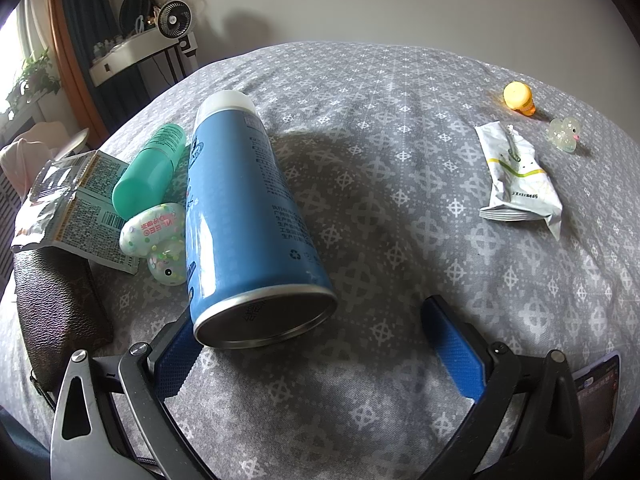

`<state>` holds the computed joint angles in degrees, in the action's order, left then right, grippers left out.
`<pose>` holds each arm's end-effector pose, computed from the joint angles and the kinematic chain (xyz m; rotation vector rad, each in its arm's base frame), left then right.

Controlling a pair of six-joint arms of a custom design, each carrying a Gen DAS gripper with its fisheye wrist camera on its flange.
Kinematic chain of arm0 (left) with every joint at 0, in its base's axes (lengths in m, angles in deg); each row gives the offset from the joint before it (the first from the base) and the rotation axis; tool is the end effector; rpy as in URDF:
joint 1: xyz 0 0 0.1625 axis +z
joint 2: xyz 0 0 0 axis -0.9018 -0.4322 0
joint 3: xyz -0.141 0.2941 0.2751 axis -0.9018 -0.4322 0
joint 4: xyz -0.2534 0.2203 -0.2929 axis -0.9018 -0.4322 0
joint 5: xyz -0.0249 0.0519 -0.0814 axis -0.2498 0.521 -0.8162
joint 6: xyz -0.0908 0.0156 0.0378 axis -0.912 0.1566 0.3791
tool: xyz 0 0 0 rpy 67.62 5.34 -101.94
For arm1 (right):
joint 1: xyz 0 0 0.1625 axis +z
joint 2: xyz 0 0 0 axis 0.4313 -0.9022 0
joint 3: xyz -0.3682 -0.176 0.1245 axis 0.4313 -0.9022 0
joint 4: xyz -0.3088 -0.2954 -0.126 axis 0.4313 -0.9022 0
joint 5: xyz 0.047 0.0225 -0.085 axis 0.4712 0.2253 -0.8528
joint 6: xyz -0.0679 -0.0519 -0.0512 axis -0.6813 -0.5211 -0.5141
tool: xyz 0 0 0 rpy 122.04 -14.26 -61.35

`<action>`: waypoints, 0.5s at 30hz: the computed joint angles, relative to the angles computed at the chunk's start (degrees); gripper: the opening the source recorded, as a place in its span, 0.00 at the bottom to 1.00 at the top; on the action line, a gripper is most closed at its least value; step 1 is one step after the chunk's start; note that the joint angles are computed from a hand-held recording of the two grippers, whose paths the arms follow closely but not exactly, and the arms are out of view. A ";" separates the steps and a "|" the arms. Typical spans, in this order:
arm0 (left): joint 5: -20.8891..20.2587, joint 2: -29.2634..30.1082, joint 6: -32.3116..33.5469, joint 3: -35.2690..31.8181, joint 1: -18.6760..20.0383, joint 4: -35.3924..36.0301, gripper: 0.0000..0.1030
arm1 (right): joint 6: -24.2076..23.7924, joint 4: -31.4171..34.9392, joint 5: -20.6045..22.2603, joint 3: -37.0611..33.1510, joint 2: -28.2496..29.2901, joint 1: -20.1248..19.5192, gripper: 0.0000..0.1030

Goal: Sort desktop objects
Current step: 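Carry the yellow duck onto the panda case and open the right tool, then withdraw the right tool from the grouped items by the box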

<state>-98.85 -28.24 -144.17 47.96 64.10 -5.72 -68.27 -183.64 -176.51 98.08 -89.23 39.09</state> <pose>-0.3070 -0.1848 0.0560 -0.1608 1.9856 -0.9109 -0.0620 -0.4152 0.4060 0.5835 -2.2536 0.7843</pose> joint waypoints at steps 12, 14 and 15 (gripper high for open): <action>0.00 0.03 0.00 0.00 0.00 0.01 1.00 | 0.77 -1.36 -2.50 0.13 0.62 1.33 0.69; 0.01 0.03 0.00 0.00 0.01 0.00 1.00 | 1.23 -2.49 -1.76 0.62 0.01 1.37 0.86; 0.01 0.03 0.00 0.00 0.01 0.00 1.00 | 1.24 -3.04 -0.47 1.10 -0.77 1.21 0.89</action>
